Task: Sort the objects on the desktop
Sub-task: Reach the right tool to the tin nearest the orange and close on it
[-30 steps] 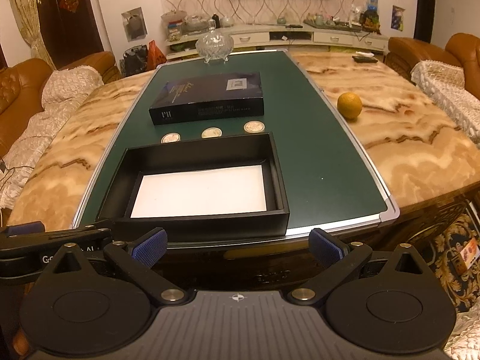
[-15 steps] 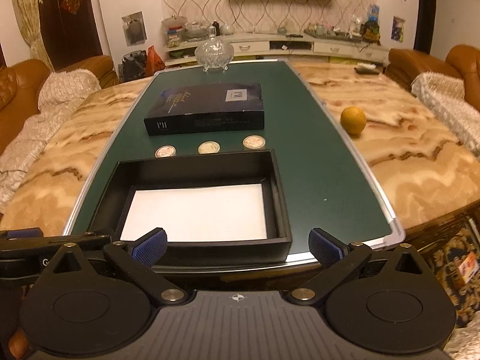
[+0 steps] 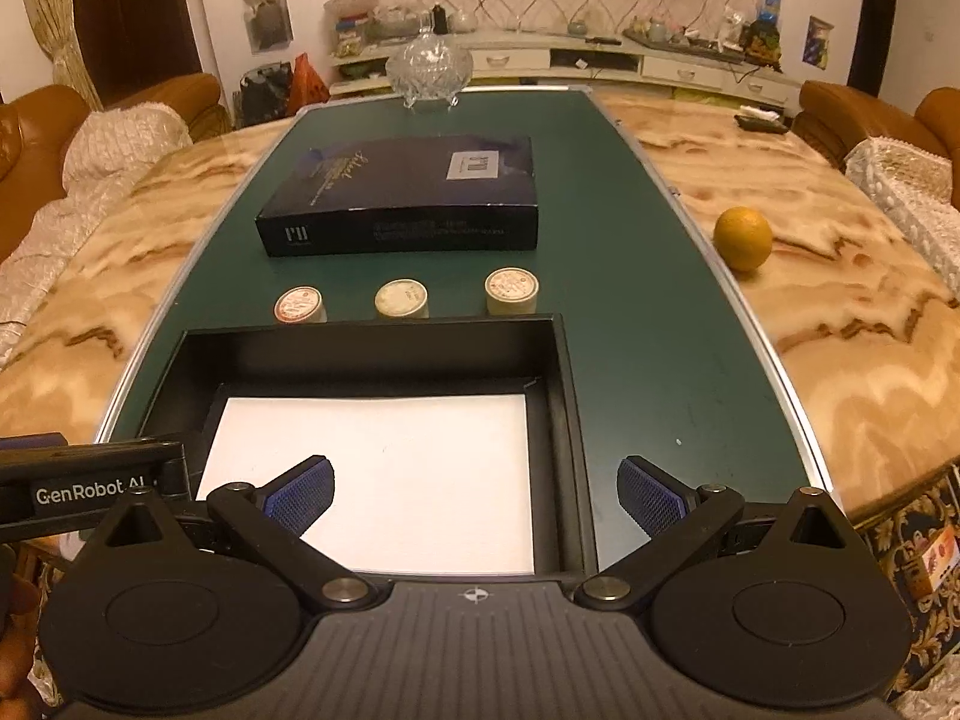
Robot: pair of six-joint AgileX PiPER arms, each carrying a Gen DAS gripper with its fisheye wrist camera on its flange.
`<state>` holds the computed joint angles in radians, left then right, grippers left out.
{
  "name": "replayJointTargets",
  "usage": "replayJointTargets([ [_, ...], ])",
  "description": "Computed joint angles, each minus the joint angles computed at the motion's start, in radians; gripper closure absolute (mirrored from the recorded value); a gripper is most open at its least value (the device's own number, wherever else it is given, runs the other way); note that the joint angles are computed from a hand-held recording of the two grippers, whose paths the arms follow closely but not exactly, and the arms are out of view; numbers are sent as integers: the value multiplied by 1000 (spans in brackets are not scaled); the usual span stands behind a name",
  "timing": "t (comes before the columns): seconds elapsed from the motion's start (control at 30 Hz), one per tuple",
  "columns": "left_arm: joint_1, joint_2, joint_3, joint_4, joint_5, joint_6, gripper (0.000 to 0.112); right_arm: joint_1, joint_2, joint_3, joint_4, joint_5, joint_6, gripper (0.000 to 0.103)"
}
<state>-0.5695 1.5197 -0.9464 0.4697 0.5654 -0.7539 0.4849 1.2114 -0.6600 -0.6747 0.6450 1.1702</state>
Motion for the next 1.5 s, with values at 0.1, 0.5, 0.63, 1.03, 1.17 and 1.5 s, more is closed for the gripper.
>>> replayJointTargets([
  [0.1, 15, 59, -50, -1, -1, 26, 9, -56, 64, -30, 23, -52, -60, 0],
  [0.5, 99, 239, -222, -130, -33, 184, 9, -217, 246, -125, 70, -260, -184, 0],
  [0.63, 106, 272, -257, -147, -30, 209, 9, -256, 297, -177, 167, -270, -302, 0],
  [1.03, 127, 308, -307, -220, -35, 299, 9, -332, 405, -323, 277, -224, -466, 0],
  [1.17, 136, 316, -310, -222, -36, 303, 9, -389, 479, -407, 352, -220, -555, 0],
  [1.5, 155, 337, -284, -313, -53, 380, 9, -435, 695, -595, 398, -170, -614, 18],
])
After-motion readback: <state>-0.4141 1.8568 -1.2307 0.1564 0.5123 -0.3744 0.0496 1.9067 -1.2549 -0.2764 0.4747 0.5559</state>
